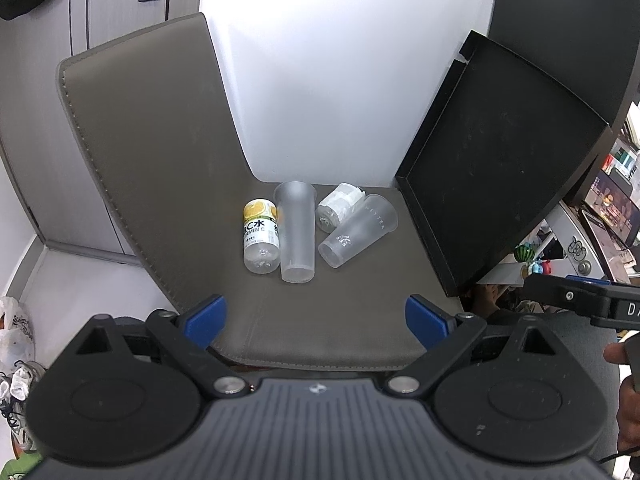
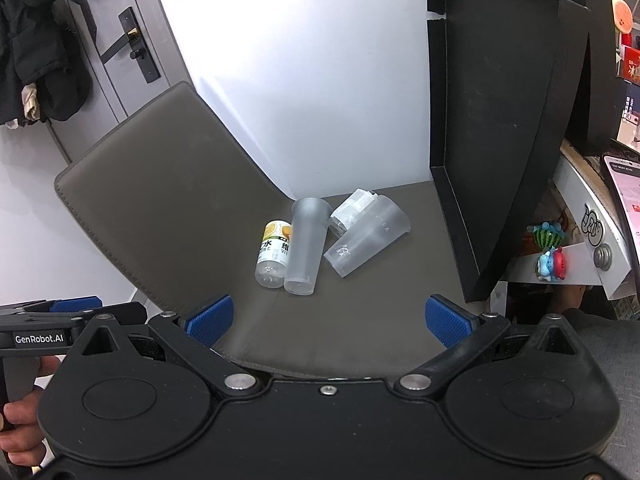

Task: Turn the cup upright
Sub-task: 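Move the left gripper toward the upright frosted cup on the seat, then lower the left gripper around the upright frosted cup and close it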

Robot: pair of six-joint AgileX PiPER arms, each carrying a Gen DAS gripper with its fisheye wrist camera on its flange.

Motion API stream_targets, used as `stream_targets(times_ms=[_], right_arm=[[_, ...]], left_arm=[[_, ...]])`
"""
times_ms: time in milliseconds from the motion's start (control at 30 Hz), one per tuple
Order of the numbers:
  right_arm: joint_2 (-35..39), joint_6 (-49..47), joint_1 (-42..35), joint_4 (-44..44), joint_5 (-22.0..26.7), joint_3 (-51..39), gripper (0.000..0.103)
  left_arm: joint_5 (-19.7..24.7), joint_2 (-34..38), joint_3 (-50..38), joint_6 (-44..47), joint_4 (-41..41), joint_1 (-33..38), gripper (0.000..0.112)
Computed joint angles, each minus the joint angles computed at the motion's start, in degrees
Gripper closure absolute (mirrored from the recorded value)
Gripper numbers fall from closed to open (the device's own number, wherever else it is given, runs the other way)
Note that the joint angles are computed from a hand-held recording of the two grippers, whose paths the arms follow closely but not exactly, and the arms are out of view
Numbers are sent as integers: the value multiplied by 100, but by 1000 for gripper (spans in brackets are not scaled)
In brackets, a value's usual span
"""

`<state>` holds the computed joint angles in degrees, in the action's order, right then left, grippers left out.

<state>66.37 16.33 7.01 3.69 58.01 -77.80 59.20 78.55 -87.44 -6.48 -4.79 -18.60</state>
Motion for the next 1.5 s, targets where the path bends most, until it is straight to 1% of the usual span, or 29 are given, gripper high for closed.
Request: stream_targets(times_ms=[633,833,1233,1367,1500], right_arm=[[234,-493,-524,570,-222,52,0],[331,-620,-625,670,-310,56,0],[722,-1058,-1091,1116,-720,162,0],[946,-1198,-1177,1210,-927,109,0],[1193,-1479,-1320,1501,-1063,19,1]], left_arm=[[-65,507,-316,-34,-8,-13,17],[-109,799,-539,-70,-5,-53,17],[-131,1818,-1373,-104,-73,-129,18],[-126,2276,-1804,-108,-103,-145,19],[21,2818,-2395,-73,-143,-163,20]])
